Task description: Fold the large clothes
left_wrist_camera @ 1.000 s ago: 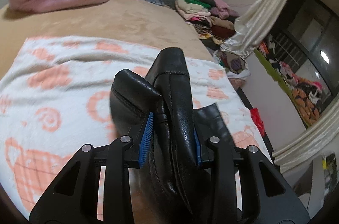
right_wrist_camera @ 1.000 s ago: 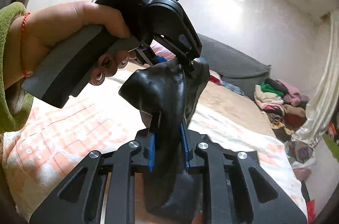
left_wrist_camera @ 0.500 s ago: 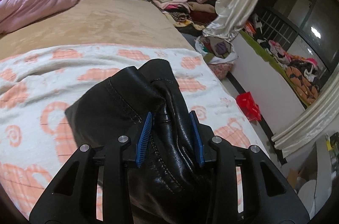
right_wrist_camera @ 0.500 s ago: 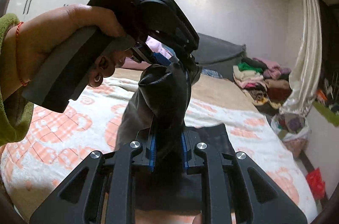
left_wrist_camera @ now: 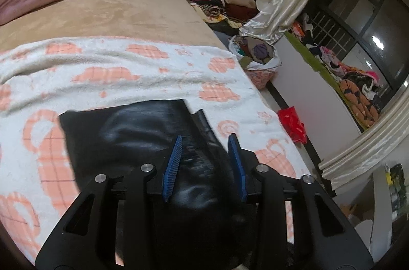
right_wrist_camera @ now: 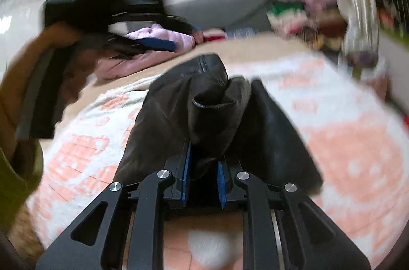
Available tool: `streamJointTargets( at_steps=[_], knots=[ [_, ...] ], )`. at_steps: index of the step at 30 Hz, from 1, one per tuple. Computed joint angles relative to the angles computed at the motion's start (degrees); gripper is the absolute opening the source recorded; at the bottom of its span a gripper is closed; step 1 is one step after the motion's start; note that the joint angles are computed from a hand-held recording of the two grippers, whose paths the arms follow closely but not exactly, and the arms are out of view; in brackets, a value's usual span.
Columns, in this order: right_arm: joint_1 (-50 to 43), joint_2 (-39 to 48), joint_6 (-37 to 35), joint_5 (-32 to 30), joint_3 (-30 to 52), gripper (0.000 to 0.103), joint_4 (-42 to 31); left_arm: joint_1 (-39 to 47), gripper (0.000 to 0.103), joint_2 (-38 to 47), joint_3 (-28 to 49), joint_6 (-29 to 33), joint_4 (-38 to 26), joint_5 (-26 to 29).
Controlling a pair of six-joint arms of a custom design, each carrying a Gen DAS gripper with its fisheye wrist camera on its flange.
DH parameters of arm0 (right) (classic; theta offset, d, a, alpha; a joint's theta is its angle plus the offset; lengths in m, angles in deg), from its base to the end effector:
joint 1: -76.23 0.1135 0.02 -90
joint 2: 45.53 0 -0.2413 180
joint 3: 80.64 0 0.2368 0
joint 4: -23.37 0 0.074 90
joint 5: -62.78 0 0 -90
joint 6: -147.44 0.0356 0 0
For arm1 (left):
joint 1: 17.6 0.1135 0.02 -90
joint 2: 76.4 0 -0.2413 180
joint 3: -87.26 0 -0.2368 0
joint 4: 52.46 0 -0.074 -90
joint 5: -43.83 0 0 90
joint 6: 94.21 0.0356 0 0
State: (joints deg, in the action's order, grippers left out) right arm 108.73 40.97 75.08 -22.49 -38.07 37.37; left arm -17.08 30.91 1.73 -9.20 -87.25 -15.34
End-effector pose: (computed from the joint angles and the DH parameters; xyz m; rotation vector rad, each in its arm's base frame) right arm 0.2299 0.1430 0.1354 -0.2241 2.1102 0.4404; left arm 0.3933 -0.0147 0.2140 0.1374 2.3507 -0.6805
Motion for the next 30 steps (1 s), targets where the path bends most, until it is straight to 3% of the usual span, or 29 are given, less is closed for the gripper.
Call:
streamJointTargets(
  at_steps=[3,7,9,12,13,14,15,19,20,21,24,30],
  knots=[
    [-4.34,1.32,5.05,-7.51,-0.54,0.016,0.09,3.23,0.051,-3.33,-8.02,1.34,4.06,-1.91],
    [-8.87,5.06,10.18,-17.24,0.51,0.022,1.27,8.23,0.053,-2.35,-17.07,3.71,8.09,-5.28],
    [-9.39,6.53,10.2,-18.27,2.95,0.05,-1.63,9.83,0.053,1.61,-17.57,4.64,7.66,-3.21],
    [-9.33,5.02,9.6,-18.32,7.32,0.069,-9.02,10.31,0.053,1.03,-21.49,4.89,12.23,-3.0],
    [-8.78,3.88,9.18,-17.16,8.67,0.075,-10.94,10.46,0.053,0.73,-21.86,4.86,12.59,-2.74],
    [-8.42,2.72,7.97,-16.47,10.82,0.089,-13.74,10.63,0.053,0.59,-21.59,4.89,11.95,-2.29],
    [-8.01,2.61,6.29,-16.43,13.82,0.094,-17.07,10.59,0.053,0.53,-21.26,5.07,11.35,-2.0],
    [-6.06,11.78,0.67,-12.03,35.32,0.092,-36.68,9.12,0.053,-1.16,-22.41,5.87,11.81,-3.57],
    [-5.94,15.19,-0.1,-10.86,40.94,0.079,-42.05,8.94,0.053,-1.41,-22.5,5.83,11.83,-3.84],
    [-5.97,18.85,-2.16,-11.93,45.76,0.048,-45.86,8.91,0.053,-1.45,-22.47,5.72,11.81,-3.76],
    [-6.07,22.75,-4.98,-13.34,49.68,0.028,-47.52,8.92,0.053,-1.32,-21.84,5.5,11.01,-3.87],
    [-6.24,13.46,-8.84,-14.5,41.63,0.019,-39.13,10.19,0.057,-4.47,-21.66,4.74,9.5,-0.2]
  ],
)
